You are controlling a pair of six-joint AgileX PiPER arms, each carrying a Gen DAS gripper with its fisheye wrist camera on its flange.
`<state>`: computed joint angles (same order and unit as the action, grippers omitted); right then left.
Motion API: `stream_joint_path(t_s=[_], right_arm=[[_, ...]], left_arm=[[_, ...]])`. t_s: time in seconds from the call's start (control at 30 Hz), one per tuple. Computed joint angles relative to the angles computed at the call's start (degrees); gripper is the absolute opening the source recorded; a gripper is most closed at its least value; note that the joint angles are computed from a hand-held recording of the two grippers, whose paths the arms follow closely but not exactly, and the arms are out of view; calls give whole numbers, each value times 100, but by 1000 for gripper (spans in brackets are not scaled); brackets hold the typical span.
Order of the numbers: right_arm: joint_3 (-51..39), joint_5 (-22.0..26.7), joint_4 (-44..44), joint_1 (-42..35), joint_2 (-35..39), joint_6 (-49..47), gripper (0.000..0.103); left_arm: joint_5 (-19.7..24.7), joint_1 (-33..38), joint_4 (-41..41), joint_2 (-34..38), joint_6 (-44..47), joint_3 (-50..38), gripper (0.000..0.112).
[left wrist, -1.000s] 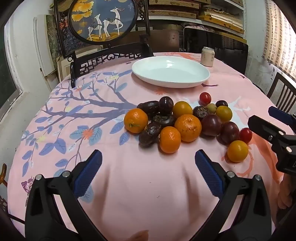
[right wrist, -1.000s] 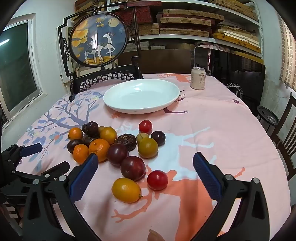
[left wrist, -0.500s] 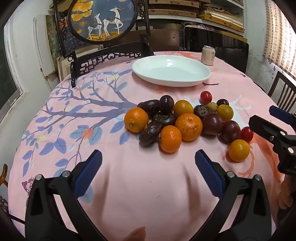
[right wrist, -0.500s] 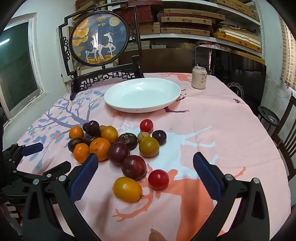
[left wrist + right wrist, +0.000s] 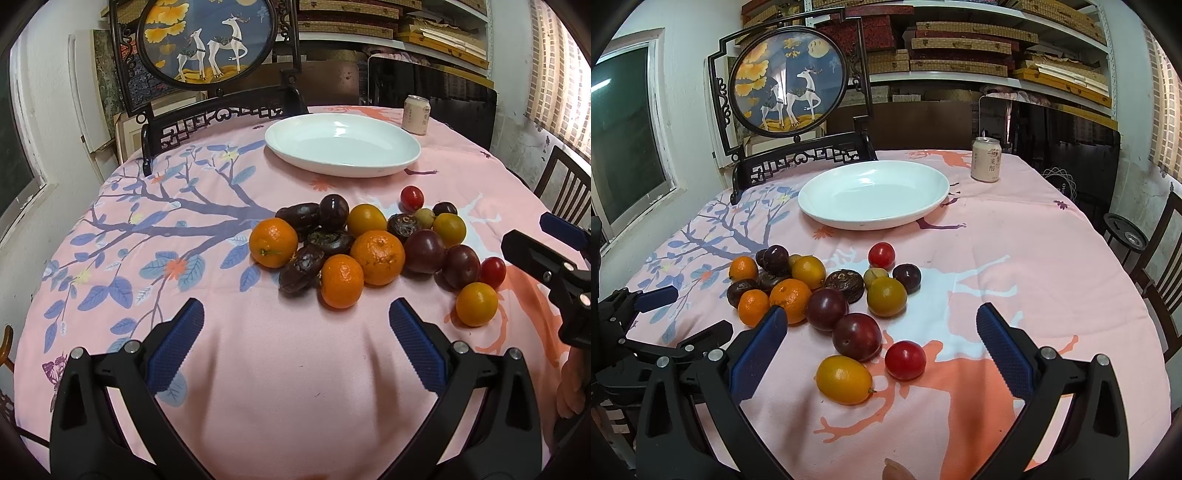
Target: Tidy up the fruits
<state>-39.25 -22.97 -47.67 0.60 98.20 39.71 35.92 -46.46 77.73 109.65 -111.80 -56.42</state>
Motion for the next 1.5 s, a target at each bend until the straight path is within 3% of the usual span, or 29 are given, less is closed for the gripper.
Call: stream_joint_path(t_s=[1.2,1.4,1.5], right_arm=[[-17,2,-262,48,41,160,102],[-169,25,-1261,23,154,1029,102],[-175,124,-1223,103,157,949,102]], left_arm=[[-24,18,-222,46,180,-71,101],[-39,54,-217,38,148,-46,101],[-59,79,-189,10,87,-5,101]])
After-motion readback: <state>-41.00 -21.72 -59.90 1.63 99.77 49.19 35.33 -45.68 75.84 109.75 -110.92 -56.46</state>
